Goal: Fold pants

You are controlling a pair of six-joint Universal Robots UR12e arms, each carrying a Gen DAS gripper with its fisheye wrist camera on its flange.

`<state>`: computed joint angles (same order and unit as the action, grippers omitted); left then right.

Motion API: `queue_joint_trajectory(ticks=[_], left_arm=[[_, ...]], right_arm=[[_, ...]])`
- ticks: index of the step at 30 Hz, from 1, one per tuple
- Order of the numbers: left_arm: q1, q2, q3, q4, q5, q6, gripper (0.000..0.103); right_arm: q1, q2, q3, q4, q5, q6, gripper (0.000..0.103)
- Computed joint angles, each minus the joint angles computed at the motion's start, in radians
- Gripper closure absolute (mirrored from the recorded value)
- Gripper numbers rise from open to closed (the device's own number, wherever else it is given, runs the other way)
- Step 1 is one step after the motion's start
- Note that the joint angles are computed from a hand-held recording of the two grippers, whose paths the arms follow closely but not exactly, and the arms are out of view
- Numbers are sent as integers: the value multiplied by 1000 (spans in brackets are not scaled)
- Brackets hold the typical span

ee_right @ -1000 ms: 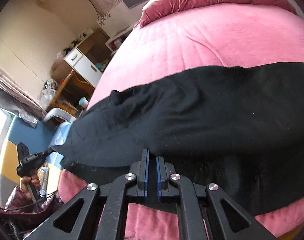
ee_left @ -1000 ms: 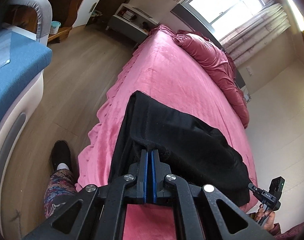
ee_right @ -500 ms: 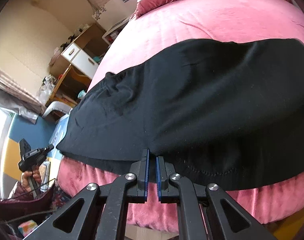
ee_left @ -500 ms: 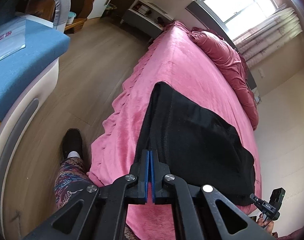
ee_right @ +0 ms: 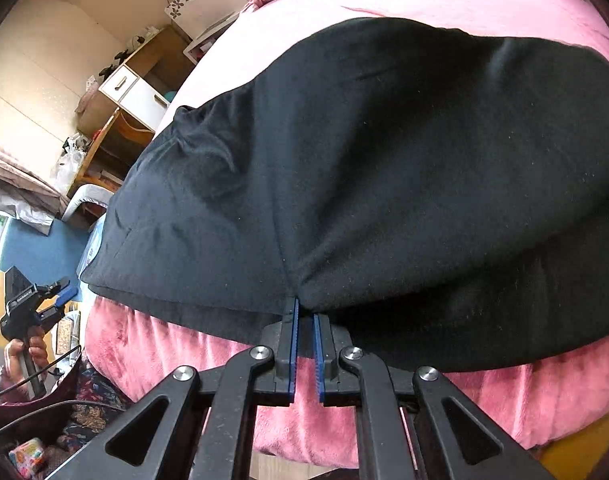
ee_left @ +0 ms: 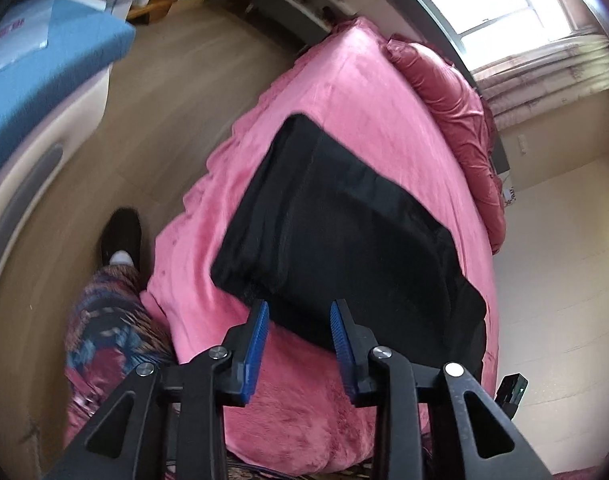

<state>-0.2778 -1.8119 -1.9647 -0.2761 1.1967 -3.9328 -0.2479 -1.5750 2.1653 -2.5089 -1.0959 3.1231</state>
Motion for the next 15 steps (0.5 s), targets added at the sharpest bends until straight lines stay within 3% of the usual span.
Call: queue_joint_trajectory(ticks=[4,9,12,13,15], left_arm=[[-9,-33,20,16,-14,-64,70],[-24,-70,60,-15,3,-85,70],[-27,-80,60,25,17,-130,78],[-29,-80,60,34,28,-128,94],[-36,-74,63,38,56,-108,96]], right_arm=[[4,1,2,-6,-1,8,93],[8,3,4,-15,-1,23,93],[5,7,4,-17,1,30,93],[5,8,5,-20,1,31,93],[5,6,7,-30,2,36,95]])
